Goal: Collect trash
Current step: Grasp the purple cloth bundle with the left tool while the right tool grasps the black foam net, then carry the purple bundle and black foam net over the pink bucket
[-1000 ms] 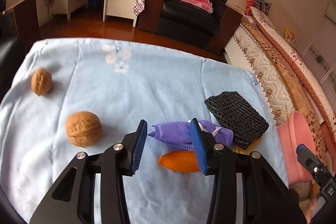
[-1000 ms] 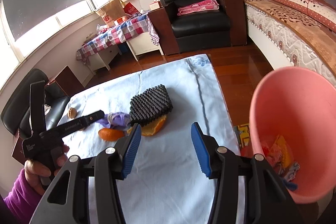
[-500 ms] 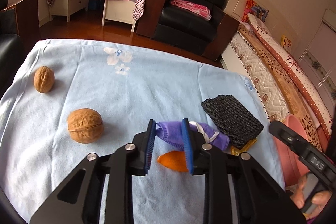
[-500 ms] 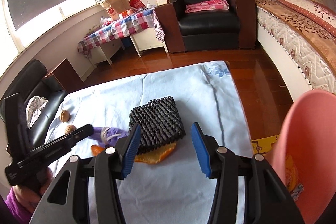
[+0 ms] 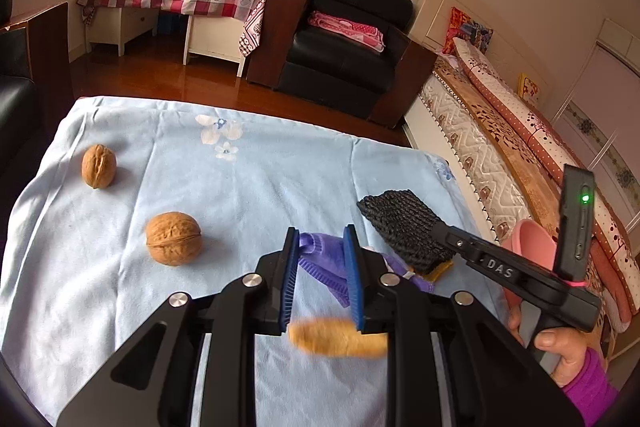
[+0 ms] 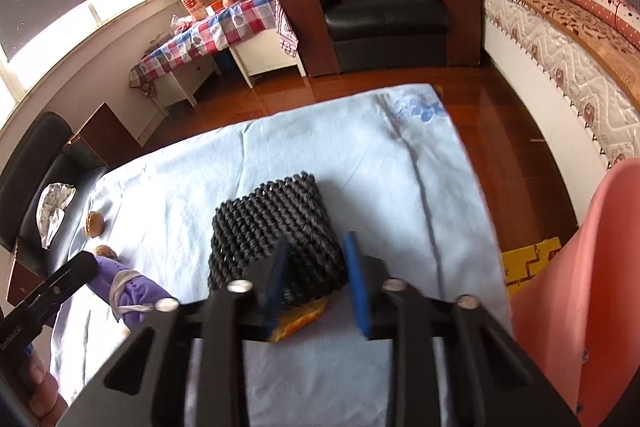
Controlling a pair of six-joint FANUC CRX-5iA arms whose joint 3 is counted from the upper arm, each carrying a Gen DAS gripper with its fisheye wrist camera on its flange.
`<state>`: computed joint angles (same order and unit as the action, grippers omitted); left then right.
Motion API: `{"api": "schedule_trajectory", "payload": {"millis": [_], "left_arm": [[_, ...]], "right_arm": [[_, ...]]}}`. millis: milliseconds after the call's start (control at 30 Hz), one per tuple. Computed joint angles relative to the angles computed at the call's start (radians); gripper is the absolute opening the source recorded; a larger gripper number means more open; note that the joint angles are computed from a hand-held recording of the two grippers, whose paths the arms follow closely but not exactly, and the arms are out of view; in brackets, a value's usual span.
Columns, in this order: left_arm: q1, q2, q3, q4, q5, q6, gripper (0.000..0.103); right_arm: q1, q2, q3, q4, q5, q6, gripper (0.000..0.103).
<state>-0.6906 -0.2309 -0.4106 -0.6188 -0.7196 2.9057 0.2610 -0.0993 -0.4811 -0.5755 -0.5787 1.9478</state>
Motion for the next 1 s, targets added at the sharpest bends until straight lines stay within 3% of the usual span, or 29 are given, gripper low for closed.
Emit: {"api": "schedule_trajectory", "payload": {"millis": [67, 367, 700, 1000], "left_arm": [[-0.007, -0.007, -0.003, -0.003, -0.006, 0.006, 0.022], [-0.064, -0.025, 0.011, -0.036, -0.057, 0.062, 0.022], [-0.178, -0.009, 0.069, -0.098, -0.117, 0.128, 0.022], [-0.274, 0.055, 0.145, -0.134, -0.157, 0.127, 0.022]], "right_arm": [[-0.001, -0.009, -0.008, -0.006, -0.003, 0.003, 0.012], [-0.080, -0.168, -0.068, -0.094, -0.067, 0.100, 0.011], [-0.265, -0.357, -0.109, -0.162, -0.230, 0.166, 0.011], [-0.462, -0.460, -0.129, -0.187, -0.343, 0.226, 0.011]]}}
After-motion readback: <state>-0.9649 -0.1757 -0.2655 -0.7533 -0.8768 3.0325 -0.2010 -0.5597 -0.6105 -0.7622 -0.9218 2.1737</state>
